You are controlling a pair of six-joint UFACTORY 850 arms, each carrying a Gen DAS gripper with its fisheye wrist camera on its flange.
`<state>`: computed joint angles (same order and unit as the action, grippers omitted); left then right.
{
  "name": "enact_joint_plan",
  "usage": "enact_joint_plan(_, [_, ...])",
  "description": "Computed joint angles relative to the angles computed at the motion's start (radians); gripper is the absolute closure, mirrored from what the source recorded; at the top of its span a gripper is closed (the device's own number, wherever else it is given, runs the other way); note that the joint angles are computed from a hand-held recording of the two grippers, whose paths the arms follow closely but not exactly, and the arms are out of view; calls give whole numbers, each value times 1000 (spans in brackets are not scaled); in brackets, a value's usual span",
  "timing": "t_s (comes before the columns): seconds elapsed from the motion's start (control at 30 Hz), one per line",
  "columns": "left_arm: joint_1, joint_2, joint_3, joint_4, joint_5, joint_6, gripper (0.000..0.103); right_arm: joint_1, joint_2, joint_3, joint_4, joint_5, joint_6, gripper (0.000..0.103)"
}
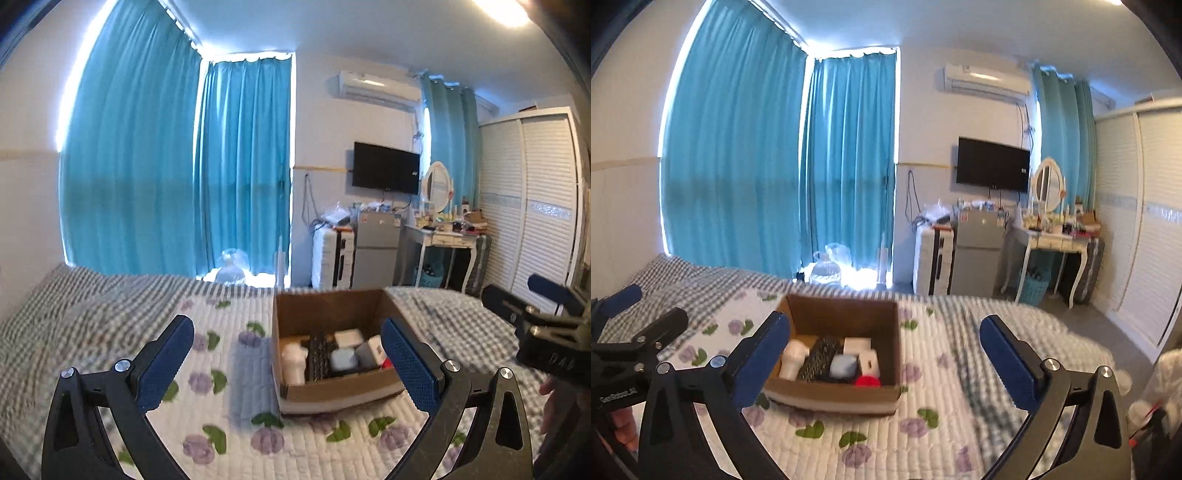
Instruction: Organize rigid objects
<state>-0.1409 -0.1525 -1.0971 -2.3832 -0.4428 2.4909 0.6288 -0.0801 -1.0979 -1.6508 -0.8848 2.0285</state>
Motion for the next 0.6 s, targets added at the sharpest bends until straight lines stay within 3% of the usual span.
enact_joint_plan(0.07, [5,-9,19,-23,-12,19,0,-3,-23,32,-45,-16,73,0])
enact_joint_plan(0.2, [9,-29,53,-149,-35,151,0,-17,-61,50,-20,9,53,0])
enact_joint_plan(0.3, [14,-46,47,-63,-29,73,0,-27,-64,61,-16,17,67,0])
enact_joint_plan(0.6, [4,-26,75,-136,-40,177,0,-6,-75,62,-28,7,72,0])
